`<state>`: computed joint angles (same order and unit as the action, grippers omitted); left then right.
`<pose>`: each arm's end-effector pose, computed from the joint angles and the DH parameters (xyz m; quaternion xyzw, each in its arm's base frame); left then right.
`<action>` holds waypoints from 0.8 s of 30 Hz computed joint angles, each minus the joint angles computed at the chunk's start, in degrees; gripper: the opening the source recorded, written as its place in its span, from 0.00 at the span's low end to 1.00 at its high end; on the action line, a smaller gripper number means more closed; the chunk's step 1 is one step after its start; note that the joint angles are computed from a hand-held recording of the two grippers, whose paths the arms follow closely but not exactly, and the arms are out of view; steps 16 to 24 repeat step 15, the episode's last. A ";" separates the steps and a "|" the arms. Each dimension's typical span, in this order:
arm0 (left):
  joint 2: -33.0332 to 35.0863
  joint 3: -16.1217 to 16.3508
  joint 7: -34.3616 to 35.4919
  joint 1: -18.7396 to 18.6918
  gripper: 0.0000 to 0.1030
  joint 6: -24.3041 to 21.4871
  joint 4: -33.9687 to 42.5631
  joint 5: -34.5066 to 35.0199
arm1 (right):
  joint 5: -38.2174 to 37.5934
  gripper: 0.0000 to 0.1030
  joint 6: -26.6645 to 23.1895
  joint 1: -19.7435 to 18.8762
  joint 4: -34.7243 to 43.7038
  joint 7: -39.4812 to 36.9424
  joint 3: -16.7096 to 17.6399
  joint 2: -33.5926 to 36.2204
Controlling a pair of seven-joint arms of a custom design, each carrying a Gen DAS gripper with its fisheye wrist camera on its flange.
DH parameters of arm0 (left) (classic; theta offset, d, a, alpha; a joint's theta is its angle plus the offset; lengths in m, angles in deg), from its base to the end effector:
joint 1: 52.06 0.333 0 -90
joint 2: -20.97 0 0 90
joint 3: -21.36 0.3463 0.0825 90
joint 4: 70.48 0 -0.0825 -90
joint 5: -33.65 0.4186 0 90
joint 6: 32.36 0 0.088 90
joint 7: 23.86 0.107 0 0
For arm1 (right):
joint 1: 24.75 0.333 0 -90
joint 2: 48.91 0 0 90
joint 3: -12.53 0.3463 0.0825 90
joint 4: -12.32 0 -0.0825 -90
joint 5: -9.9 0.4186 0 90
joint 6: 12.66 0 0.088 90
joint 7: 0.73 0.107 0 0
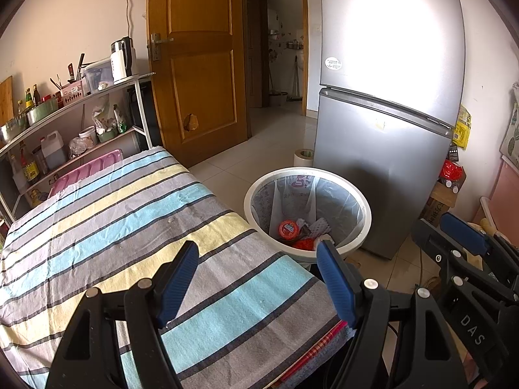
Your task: Collect trash
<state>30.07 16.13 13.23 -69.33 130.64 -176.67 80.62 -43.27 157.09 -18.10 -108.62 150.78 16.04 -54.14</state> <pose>0.6158 -0.2929 0.5366 -0.5814 0.6765 -0.3378 0.3003 0.5711 0.1584 0.5617 -0.6005 0.6329 -0.3343 0.3565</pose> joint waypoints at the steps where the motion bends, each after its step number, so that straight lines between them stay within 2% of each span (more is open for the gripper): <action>1: 0.03 -0.05 0.21 0.08 0.75 0.07 -0.05 -0.32 | 0.02 0.44 0.06 0.01 -0.06 -0.01 0.01 -0.02; 24: -0.22 0.08 -0.43 0.22 0.75 0.50 -0.71 -0.16 | -1.24 0.44 0.03 0.01 0.06 1.28 0.11 0.09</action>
